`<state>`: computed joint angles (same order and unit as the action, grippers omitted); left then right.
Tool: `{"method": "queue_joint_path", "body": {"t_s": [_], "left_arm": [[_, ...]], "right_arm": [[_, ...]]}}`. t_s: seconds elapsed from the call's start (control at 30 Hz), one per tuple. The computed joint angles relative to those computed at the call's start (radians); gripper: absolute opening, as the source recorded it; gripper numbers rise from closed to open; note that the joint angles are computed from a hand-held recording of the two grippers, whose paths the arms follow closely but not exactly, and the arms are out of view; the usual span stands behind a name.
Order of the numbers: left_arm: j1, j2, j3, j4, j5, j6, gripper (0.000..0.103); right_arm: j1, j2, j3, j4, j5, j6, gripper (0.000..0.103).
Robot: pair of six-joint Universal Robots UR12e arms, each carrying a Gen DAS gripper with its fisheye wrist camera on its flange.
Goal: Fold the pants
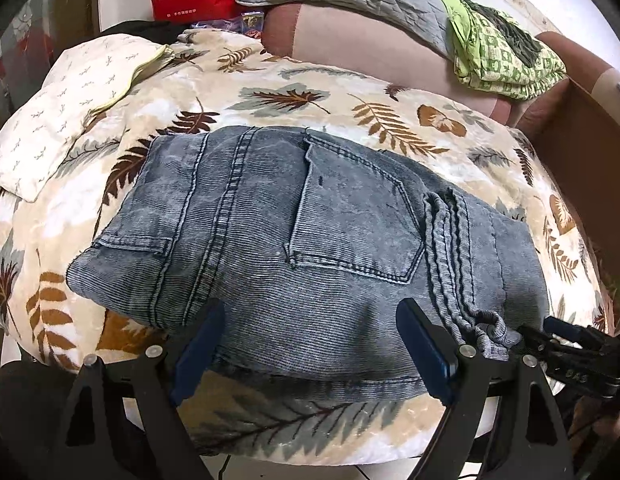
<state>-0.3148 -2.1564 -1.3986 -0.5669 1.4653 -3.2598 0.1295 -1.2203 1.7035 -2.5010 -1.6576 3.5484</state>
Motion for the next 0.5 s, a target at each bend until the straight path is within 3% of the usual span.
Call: {"method": "queue_joint_path", "body": {"t_s": [0.17, 0.3, 0.37, 0.5], "left_arm": [[0.0, 0.002, -0.001, 0.003, 0.0, 0.004, 0.088], [0.0, 0.003, 0.0, 0.002, -0.006, 0.0, 0.088], [0.0, 0.006, -0.003, 0.004, -0.011, 0.007, 0.088], [0.002, 0.01, -0.01, 0.012, -0.02, 0.007, 0.088]], "right_arm": [[0.005, -0.009, -0.004, -0.057, -0.01, -0.011, 0.08], [-0.003, 0.029, -0.026, 0.021, 0.019, -0.027, 0.088], [0.005, 0.029, -0.017, -0.007, -0.008, -0.024, 0.09], [0.002, 0.023, -0.038, 0.049, 0.004, 0.002, 0.09]]}}
